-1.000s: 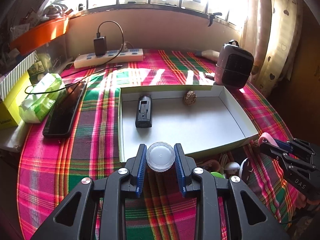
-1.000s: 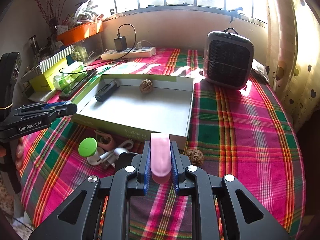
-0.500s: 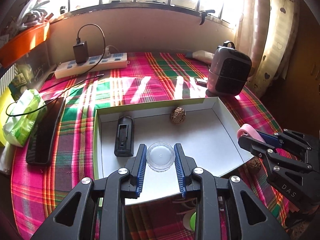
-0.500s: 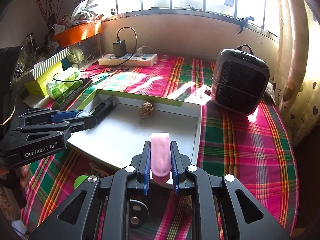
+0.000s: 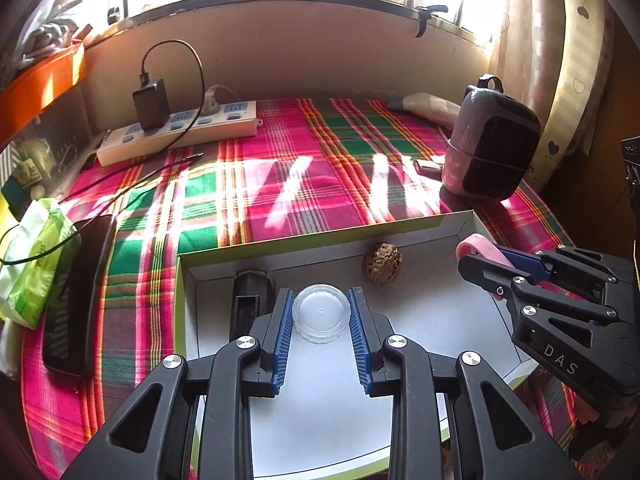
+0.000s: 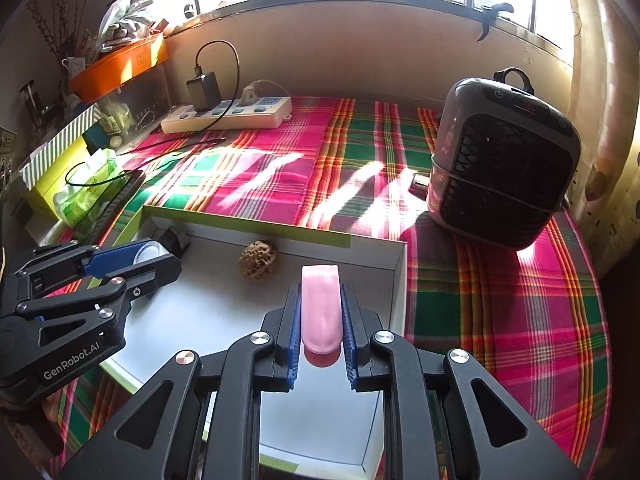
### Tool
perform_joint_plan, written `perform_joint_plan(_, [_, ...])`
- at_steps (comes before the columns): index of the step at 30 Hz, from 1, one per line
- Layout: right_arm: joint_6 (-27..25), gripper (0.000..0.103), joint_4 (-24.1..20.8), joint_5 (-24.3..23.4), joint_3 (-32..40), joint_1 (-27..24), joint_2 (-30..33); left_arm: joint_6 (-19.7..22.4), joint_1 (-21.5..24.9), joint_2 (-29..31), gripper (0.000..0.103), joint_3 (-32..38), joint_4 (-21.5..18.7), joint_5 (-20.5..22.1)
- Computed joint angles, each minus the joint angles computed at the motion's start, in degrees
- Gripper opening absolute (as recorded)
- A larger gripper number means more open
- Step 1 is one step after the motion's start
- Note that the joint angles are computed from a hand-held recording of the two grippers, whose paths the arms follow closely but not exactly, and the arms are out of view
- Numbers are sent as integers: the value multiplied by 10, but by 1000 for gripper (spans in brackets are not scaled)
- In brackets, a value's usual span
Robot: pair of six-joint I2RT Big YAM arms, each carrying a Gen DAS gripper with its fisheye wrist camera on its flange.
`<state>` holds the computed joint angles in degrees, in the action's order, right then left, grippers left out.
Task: Organize objects
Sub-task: 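Carry the white jar and pink clip over the box with both tools, then open both tools to release the jar and pink clip into the box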
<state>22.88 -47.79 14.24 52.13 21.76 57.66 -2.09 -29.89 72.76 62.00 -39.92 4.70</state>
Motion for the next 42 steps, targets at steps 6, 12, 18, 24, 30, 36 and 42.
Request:
perform_joint_plan(6, [-4, 19, 8, -12, 7, -10, 26, -5, 2, 28, 26, 14, 1, -4])
perform_joint_plan(12, [-8, 19, 14, -19, 9, -18, 42, 3, -2, 45, 26, 22, 3, -8])
perform_joint_plan(18, [-12, 19, 16, -23, 10, -22, 50, 6, -4, 56, 26, 28, 2, -17])
perform_joint_plan(24, [-10, 19, 18, -27, 9, -26, 54, 5, -2, 62, 26, 31, 1, -15])
perform_joint_plan(30, [-11, 19, 18, -27, 9, -26, 57, 5, -4, 65, 26, 33, 0, -16])
perform_joint_plan(36, [-11, 19, 18, -26, 8, -27, 57, 5, -4, 71, 26, 37, -7, -16])
perform_joint_plan(42, [-9, 19, 14, -20, 10, -26, 59, 9, -4, 73, 26, 39, -11, -15])
